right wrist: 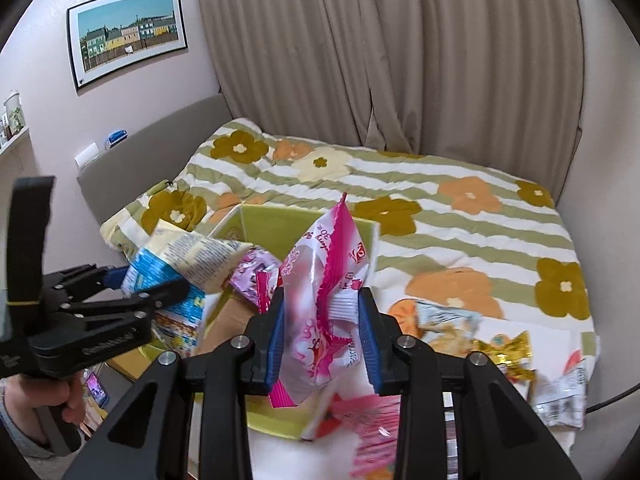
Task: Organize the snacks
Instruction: 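Carry both bags into the yellow-green box and open both tools to release them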
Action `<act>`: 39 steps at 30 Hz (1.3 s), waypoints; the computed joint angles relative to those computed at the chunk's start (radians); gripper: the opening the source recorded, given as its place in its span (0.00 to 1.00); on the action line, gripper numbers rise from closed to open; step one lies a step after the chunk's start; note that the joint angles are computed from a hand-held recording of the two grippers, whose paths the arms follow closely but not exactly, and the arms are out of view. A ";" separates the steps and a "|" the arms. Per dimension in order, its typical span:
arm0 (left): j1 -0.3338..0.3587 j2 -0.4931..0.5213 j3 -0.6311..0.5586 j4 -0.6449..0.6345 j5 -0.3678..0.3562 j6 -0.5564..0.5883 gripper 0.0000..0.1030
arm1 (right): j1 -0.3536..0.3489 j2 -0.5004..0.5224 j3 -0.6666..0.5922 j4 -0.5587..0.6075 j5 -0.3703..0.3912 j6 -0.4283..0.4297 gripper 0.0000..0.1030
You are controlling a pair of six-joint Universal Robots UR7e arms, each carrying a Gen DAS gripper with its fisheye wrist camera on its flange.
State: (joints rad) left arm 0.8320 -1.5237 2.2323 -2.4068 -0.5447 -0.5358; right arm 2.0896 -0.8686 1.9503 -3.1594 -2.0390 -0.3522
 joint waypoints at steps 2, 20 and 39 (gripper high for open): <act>0.047 0.008 -0.004 -0.046 -0.033 0.063 0.46 | 0.009 0.028 -0.019 0.015 -0.014 0.024 0.30; 0.150 -0.042 0.041 -0.158 -0.161 0.283 1.00 | 0.023 0.174 -0.109 0.141 -0.129 0.225 0.30; 0.148 -0.124 0.088 -0.167 -0.102 0.285 1.00 | 0.056 0.232 -0.134 0.158 -0.167 0.215 0.99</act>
